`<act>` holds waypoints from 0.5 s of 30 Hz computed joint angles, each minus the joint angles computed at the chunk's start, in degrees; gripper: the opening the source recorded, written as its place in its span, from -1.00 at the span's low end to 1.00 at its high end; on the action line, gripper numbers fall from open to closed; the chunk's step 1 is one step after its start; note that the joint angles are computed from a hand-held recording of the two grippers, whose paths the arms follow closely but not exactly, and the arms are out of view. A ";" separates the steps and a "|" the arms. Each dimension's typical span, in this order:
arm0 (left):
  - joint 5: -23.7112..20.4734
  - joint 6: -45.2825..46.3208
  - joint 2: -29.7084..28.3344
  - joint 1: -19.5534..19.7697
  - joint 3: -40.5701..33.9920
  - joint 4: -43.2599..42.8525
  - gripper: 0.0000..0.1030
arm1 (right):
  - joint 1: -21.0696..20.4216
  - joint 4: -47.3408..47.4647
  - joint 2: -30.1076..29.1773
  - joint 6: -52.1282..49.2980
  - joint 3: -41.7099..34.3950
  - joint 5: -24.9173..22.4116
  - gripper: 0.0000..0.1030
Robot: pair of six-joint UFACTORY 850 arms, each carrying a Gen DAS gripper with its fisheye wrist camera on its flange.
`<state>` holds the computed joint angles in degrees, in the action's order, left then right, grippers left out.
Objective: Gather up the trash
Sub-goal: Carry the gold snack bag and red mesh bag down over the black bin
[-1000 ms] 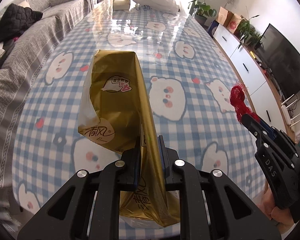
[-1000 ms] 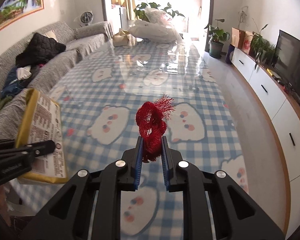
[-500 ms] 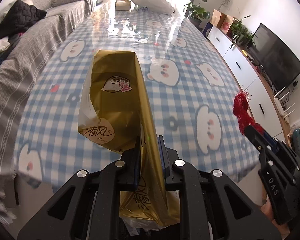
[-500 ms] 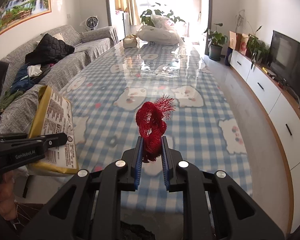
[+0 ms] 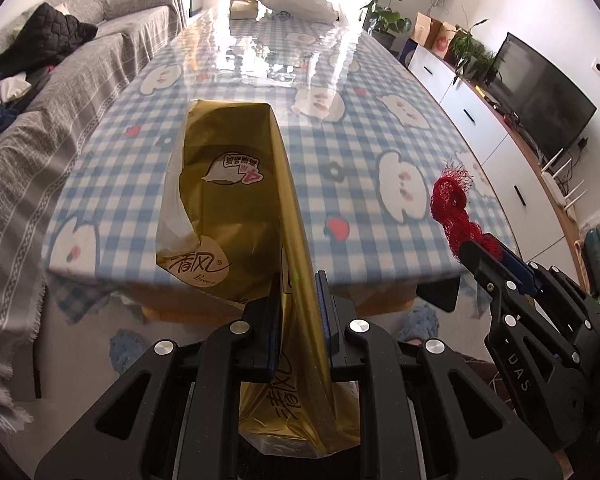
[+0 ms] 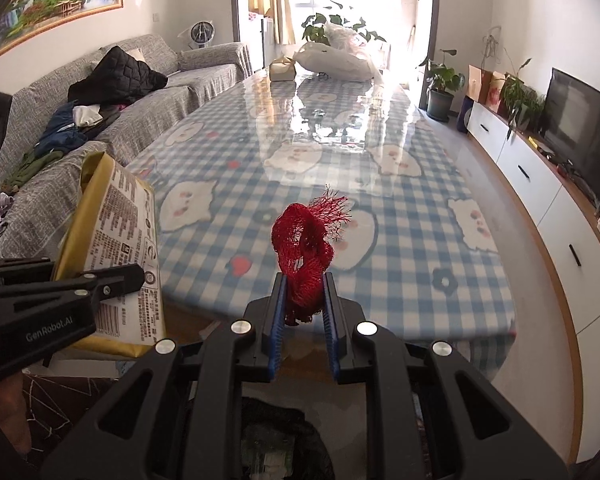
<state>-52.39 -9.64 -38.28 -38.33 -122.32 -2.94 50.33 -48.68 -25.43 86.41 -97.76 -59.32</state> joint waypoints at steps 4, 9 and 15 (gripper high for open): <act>2.42 1.33 3.87 -0.14 6.43 -1.70 -0.72 | 1.53 0.55 0.55 1.41 1.44 0.10 -0.68; 4.94 1.31 7.58 -0.92 13.01 -1.53 -0.72 | 3.19 1.18 0.84 2.54 3.11 0.03 -0.68; 6.89 1.90 10.64 -1.68 19.68 -2.01 -0.72 | 5.16 2.31 1.79 5.25 6.76 0.62 -0.68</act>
